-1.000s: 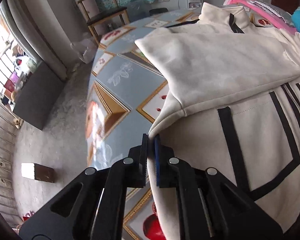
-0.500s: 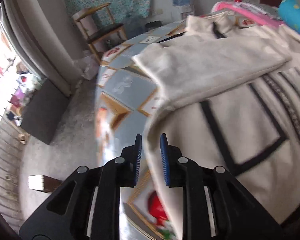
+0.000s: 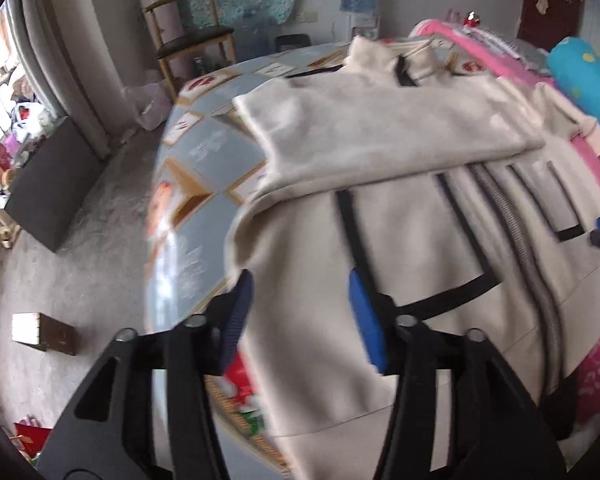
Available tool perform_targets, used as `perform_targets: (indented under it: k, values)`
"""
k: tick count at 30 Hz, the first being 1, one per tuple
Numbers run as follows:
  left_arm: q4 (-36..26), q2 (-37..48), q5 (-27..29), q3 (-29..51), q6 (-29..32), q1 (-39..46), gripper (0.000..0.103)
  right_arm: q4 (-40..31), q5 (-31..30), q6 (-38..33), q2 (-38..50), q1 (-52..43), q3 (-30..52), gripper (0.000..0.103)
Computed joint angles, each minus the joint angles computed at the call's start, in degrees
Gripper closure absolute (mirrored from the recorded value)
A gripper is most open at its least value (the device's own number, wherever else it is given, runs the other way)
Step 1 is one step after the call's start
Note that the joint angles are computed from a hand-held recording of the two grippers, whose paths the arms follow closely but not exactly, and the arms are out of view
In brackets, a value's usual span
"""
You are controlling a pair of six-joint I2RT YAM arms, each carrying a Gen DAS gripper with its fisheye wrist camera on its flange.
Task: Fold large clothes
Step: 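Grasp the other sleeve cuff with the right tool and lift it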
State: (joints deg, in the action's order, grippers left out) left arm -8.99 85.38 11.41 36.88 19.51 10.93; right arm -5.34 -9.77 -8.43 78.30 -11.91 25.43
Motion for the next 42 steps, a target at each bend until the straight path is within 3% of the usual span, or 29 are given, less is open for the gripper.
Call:
perform_targets:
  k: [6, 12, 15, 22, 28, 29, 30, 32, 33, 39, 42]
  values:
    - [-1.1, 6.6, -4.3, 7.1, -10.7, -12.0, 0.022, -0.3, 0.6, -0.8, 1.6, -1.6, 2.4, 0.042]
    - [-3.2, 16.4, -7.7, 18.8, -15.0, -17.8, 0.018, -5.5, -6.3, -6.3, 4.6, -17.0, 12.8, 0.042]
    - [-5.0, 23.0, -9.9, 26.0, -15.6, -19.2, 0.016, -6.3, -5.9, -7.2, 10.5, -23.9, 21.4, 0.042]
    - [-10.7, 35.9, -14.0, 39.3, -15.5, -20.8, 0.015, 0.8, 11.0, -15.3, 28.9, -25.5, 38.4, 0.042]
    - [-9.6, 36.6, -13.3, 39.3, -15.8, -20.3, 0.008, 3.0, 21.3, -18.9, 43.9, -24.0, 50.6, 0.042]
    - [-9.8, 36.8, -12.4, 39.4, -16.2, -19.9, 0.007, 2.8, 22.3, -18.9, 45.6, -24.0, 52.3, 0.051]
    - [-10.0, 37.1, -11.2, 39.7, -16.7, -19.3, 0.007, 1.7, 22.5, -18.7, 47.1, -24.3, 54.0, 0.069]
    - [-9.4, 37.1, -10.1, 39.3, -16.9, -18.8, 0.006, -3.5, 19.2, -16.9, 47.7, -25.5, 57.1, 0.092]
    - [-8.8, 36.9, -10.3, 38.9, -16.6, -18.9, 0.006, -4.8, 17.8, -16.5, 46.9, -25.8, 57.1, 0.097]
    - [-6.8, 36.4, -10.2, 37.3, -16.9, -18.9, 0.006, -11.7, 7.1, -15.6, 34.6, -27.0, 51.2, 0.097]
    - [-7.0, 36.5, -10.3, 37.6, -17.4, -19.0, 0.006, -23.5, -5.5, -11.5, 28.6, -29.1, 53.8, 0.097]
